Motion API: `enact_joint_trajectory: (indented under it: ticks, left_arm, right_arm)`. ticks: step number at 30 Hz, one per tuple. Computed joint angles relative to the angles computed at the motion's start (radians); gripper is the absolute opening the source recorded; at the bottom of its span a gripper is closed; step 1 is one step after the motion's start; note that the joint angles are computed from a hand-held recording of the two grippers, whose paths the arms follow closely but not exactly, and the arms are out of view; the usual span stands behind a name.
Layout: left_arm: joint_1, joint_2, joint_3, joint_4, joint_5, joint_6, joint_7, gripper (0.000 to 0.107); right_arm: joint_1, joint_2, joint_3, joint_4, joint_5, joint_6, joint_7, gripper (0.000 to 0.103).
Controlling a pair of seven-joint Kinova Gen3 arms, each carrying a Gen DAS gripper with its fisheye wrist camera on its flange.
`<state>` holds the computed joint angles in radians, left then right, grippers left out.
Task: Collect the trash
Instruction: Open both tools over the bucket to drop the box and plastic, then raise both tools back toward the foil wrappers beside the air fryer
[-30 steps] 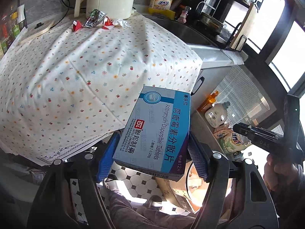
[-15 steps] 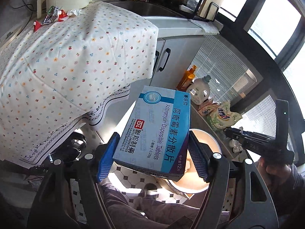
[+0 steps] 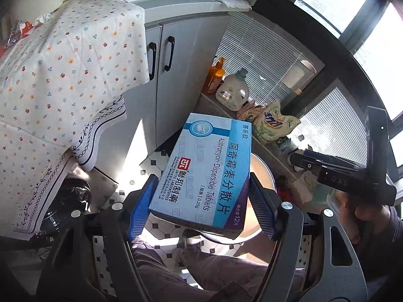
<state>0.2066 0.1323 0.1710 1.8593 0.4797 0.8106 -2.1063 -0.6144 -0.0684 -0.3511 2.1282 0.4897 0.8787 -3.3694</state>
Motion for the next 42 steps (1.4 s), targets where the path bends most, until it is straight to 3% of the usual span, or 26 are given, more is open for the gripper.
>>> enact_joint_trajectory:
  ticks: [9,11,15,22,29,42]
  left_arm:
    - [0.074,0.089,0.064,-0.051,0.009,0.033,-0.027,0.072]
    - [0.087,0.098,0.069,-0.056,0.011,0.035,-0.021,0.086]
    - [0.080,0.085,0.065,-0.045,0.033,0.019,-0.031,0.095]
    - [0.022,0.025,0.012,-0.039,0.024,0.020,-0.001,0.097]
    - [-0.059,-0.066,-0.057,-0.026,-0.003,0.026,0.056,0.097]
    - [-0.186,-0.194,-0.172,0.000,0.023,0.005,0.092,0.097]
  right_arm:
    - [0.004,-0.138,-0.113,0.041,-0.055,0.177,-0.163,0.052]
    - [0.011,-0.157,-0.136,0.044,-0.070,0.204,-0.182,0.052]
    - [0.026,-0.172,-0.159,0.045,-0.086,0.223,-0.190,0.052]
    - [0.044,-0.124,-0.124,0.009,-0.038,0.141,-0.095,0.054]
    - [0.023,-0.043,-0.076,-0.092,0.058,0.102,0.003,0.075]
    - [-0.049,0.096,0.028,-0.334,0.123,0.048,0.276,0.095]
